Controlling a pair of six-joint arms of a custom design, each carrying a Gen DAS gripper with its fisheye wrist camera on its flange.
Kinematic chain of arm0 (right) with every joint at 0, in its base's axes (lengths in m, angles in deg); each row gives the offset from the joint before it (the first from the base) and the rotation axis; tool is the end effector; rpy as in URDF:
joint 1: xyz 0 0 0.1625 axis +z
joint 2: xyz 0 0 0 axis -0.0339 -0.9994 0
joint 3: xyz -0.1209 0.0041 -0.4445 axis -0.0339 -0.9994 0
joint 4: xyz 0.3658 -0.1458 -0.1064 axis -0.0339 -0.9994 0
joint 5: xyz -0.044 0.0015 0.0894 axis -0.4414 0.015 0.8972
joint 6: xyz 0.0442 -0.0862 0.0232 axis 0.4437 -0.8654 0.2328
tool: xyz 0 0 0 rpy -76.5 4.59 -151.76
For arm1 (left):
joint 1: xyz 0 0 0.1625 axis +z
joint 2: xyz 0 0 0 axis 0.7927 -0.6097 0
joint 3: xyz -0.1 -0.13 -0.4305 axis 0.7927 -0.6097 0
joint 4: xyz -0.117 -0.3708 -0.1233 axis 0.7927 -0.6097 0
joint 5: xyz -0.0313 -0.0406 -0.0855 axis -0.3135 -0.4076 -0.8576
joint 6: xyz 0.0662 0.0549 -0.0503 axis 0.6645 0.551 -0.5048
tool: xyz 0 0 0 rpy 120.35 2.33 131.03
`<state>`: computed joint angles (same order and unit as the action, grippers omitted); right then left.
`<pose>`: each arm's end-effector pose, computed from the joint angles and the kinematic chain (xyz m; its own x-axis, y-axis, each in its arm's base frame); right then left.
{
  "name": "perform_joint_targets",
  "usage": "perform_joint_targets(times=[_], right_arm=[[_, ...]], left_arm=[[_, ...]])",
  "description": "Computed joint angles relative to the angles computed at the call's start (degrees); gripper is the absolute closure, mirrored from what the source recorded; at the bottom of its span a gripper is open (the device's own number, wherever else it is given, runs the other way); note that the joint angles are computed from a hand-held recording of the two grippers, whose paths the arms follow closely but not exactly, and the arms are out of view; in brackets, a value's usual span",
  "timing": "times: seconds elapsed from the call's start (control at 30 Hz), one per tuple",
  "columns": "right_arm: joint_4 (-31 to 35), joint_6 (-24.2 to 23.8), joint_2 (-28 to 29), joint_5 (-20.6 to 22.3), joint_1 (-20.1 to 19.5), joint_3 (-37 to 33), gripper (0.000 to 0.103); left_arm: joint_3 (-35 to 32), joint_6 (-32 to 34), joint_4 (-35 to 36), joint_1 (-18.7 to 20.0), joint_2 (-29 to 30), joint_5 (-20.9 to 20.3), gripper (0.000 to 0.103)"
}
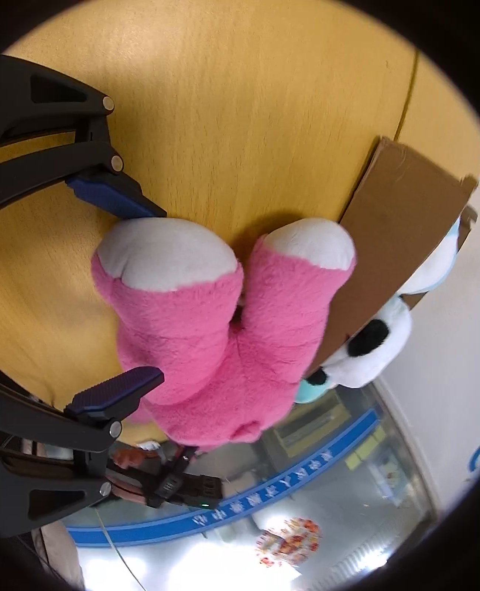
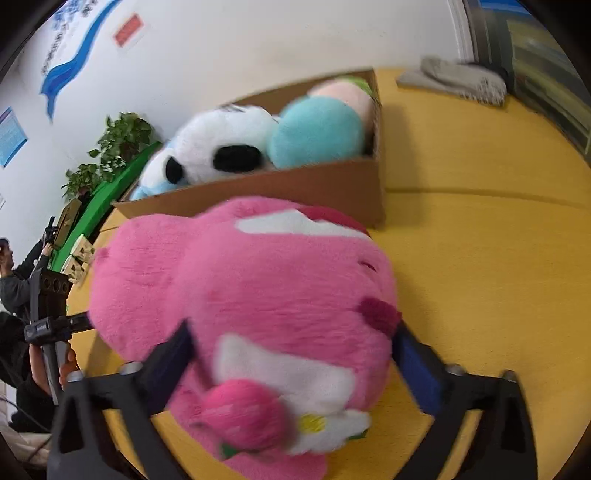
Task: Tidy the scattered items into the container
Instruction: 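Close both grippers on the large pink bear plush, then lift the pink bear with both grippers and carry it over the box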
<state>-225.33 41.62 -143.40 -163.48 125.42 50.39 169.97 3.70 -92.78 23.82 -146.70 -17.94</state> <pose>0.2843 -0.3083 0.1957 -0.9021 0.1238 0.4133 -0.1629 0.7893 -0.5920 -0.0016 -0.5165 0.2756 -0.9202 0.3801 0.0941 0.3573 0.9133 -0.1956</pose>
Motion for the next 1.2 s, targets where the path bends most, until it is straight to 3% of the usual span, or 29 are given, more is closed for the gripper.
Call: perform_joint_targets(times=[0.03, 0.07, 0.13, 0.33, 0.47, 0.73, 0.97, 1.1, 1.2], right_arm=[[-0.5, -0.3, -0.2, 0.9, -0.7, 0.0, 0.000], [-0.7, -0.9, -0.1, 1.3, -1.0, -0.2, 0.000], [-1.3, -2.0, 0.4, 1.3, -1.1, -0.5, 0.008], [-2.1, 0.1, 1.2, -3.2, 3.3, -0.2, 0.036], [-1.3, 1.4, 0.9, -7.7, 7.8, -0.8, 0.040], [-1.8, -0.3, 0.4, -11.2, 11.9, -4.1, 0.042], [-8.5, -13.6, 2.7, -11.8, 12.6, -11.1, 0.042], [-12.1, -25.5, 5.4, -10.1, 10.0, -19.3, 0.041], [-11.2, -30.6, 7.1, -7.7, 7.1, -25.8, 0.041]], left_arm=[[-0.3, -0.7, 0.2, 0.4, 0.4, -0.2, 0.050], [-0.7, -1.6, 0.3, 1.0, 0.8, -0.6, 0.058], [-1.0, -2.1, 0.4, 1.9, 1.1, -1.6, 0.064], [-0.7, -1.2, 1.5, 1.2, -0.4, -2.8, 0.073], [-0.3, 0.4, 1.8, 0.4, -2.4, -4.4, 0.078], [-1.5, 1.2, 1.3, -1.3, -3.6, -7.0, 0.078], [-9.3, 5.0, 0.4, -3.3, -1.3, -9.9, 0.079], [-18.5, 8.1, 2.0, -5.2, 3.2, -8.1, 0.079], [-27.3, 10.3, 4.1, -6.2, 8.3, -6.8, 0.079]])
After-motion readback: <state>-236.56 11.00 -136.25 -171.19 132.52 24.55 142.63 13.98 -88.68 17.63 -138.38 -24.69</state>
